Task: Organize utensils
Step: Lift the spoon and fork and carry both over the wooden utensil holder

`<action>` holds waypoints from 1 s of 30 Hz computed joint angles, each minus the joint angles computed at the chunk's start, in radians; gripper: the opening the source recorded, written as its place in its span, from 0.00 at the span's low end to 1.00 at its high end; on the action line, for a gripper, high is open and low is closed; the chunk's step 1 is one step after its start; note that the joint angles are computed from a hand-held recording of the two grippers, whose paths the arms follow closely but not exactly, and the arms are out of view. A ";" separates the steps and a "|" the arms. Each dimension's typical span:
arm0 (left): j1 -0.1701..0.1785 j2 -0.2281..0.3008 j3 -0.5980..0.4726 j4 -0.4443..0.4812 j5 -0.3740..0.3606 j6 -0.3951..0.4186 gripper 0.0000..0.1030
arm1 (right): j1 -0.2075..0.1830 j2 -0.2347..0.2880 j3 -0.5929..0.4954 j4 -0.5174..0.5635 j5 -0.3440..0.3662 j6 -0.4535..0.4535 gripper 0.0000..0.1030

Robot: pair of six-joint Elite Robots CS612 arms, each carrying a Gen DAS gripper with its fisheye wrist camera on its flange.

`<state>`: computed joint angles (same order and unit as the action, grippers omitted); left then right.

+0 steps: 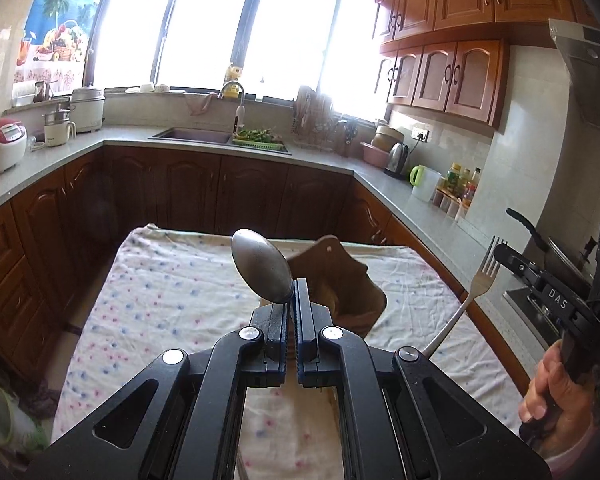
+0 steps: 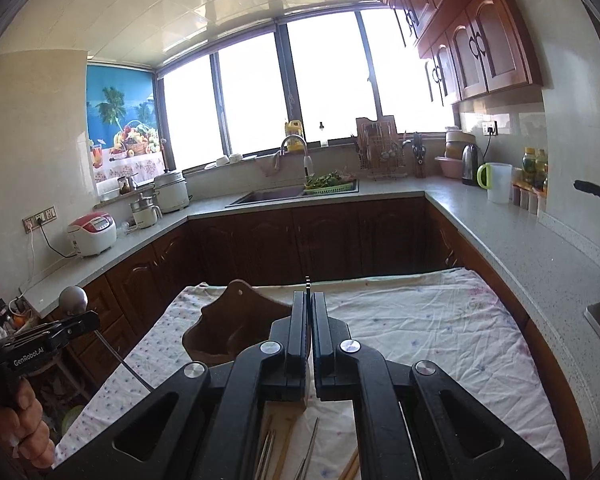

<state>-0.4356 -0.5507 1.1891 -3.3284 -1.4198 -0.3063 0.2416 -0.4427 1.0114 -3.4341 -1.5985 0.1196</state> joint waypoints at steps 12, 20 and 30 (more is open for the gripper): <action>0.014 0.114 -0.252 0.084 0.054 0.060 0.02 | 0.016 0.138 -0.309 0.082 -0.081 -0.098 0.02; 0.023 0.203 -0.393 0.197 0.057 0.039 0.02 | 0.026 0.255 -0.507 0.216 -0.091 -0.172 0.02; 0.025 0.272 -0.476 0.301 0.027 0.019 0.02 | 0.019 0.328 -0.611 0.349 -0.043 -0.149 0.02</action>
<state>-0.4110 -0.2792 0.7129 -3.0272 -1.3925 -0.2869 0.2607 -0.1146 0.4002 -3.0852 -1.6419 -0.0295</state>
